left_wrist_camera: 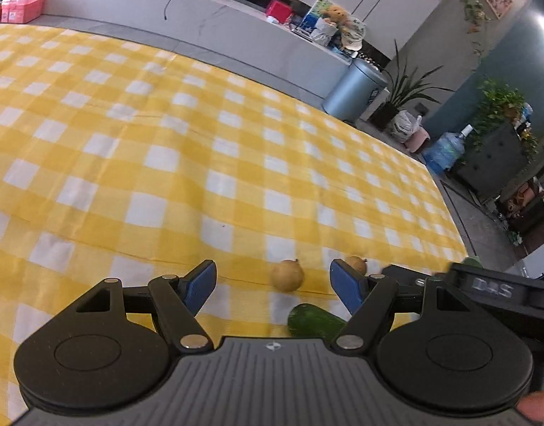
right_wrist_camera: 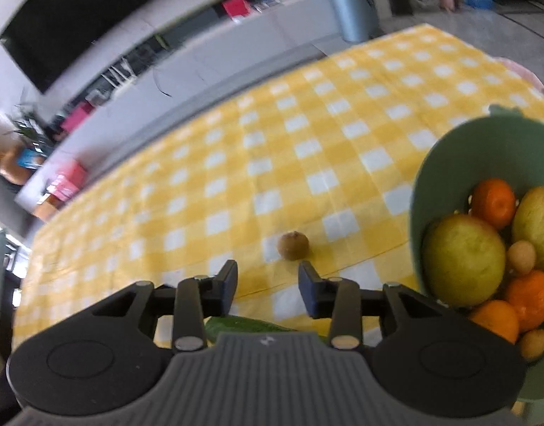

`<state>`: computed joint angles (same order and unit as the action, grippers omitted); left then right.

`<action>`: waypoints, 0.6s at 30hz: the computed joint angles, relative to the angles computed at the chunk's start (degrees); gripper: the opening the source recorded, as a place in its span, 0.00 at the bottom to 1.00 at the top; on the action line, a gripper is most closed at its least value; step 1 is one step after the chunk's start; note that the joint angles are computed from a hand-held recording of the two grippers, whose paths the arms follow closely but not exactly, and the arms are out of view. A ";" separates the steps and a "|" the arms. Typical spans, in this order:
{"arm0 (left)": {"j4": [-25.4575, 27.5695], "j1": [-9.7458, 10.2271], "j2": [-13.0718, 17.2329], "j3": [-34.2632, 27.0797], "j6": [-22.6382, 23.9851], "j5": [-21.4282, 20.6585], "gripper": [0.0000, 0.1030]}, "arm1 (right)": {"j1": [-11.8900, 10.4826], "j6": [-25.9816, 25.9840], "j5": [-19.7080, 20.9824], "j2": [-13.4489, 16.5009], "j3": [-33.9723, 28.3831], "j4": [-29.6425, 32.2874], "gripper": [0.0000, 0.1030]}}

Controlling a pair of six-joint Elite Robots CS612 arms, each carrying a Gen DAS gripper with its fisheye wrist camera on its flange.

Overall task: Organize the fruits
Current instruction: 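Close the right tool on a small brown fruit while the left tool grasps another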

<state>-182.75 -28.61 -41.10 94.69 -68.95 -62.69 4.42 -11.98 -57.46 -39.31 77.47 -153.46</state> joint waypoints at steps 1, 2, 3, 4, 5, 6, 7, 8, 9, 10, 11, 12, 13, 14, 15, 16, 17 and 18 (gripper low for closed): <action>-0.14 -0.01 -0.01 0.09 -0.02 -0.04 0.83 | 0.41 -0.34 -1.01 0.34 -0.67 0.72 0.35; -0.35 0.00 0.01 0.13 0.05 -0.10 0.83 | 0.86 -0.43 -2.36 0.83 -1.54 1.10 0.35; -0.58 0.00 0.03 0.21 0.23 -0.19 0.83 | 1.25 0.27 -3.70 1.43 -2.33 0.46 0.35; -0.54 0.01 0.09 0.10 0.47 -0.33 0.83 | 1.55 0.95 -4.55 1.88 -2.84 -0.49 0.35; -0.25 0.08 0.21 -0.14 0.81 -0.51 0.83 | 1.79 0.94 -5.27 2.38 -3.62 -0.65 0.35; 0.21 0.08 0.28 -0.34 1.02 -0.58 0.83 | 1.97 0.84 -5.81 2.77 -4.30 -0.36 0.35; 0.86 0.06 0.32 -0.54 1.24 -0.63 0.83 | 2.13 0.87 -6.32 3.17 -4.94 -0.17 0.35; 1.38 0.11 0.41 -0.79 1.51 -0.74 0.83 | 2.18 1.01 -6.63 3.49 -5.42 -0.15 0.35; 1.80 0.13 0.51 -1.01 1.77 -0.81 0.83 | 2.24 1.23 -7.06 3.79 -5.80 -0.14 0.35; 2.27 0.15 0.61 -1.24 1.93 -0.90 0.83 | 2.20 1.50 -7.03 4.05 -6.08 -0.10 0.35; 2.63 0.18 0.69 -1.43 2.01 -1.05 0.83 | 2.14 1.65 -6.66 4.30 -6.39 0.23 0.35; 2.84 0.23 0.77 -1.57 2.11 -1.19 0.83 | 2.14 1.59 -6.37 4.60 -6.91 1.00 0.35; 3.25 0.24 0.85 -1.76 2.28 -1.33 0.83 | 2.18 1.52 -6.23 4.87 -7.41 1.84 0.35; 3.68 0.24 0.89 -1.92 2.56 -1.38 0.83 | 2.26 1.45 -6.35 5.15 -7.90 2.65 0.35; 4.28 0.24 0.93 -2.13 3.03 -1.29 0.83 | 2.34 1.45 -6.59 5.31 -8.16 3.05 0.35; 4.81 0.17 0.98 -2.34 3.92 -1.07 0.83 | 2.41 1.44 -6.83 5.48 -8.35 3.25 0.35; 5.02 0.08 1.04 -2.49 5.14 -0.82 0.83 | 2.46 1.39 -6.79 5.58 -8.34 3.05 0.35; 5.18 -0.07 1.09 -2.62 6.68 -0.49 0.82 | 2.45 1.27 -6.53 5.66 -8.26 2.78 0.35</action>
<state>-177.57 -28.68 -40.00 92.06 -62.27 -63.18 6.87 -10.71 -63.99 -33.66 69.21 -150.69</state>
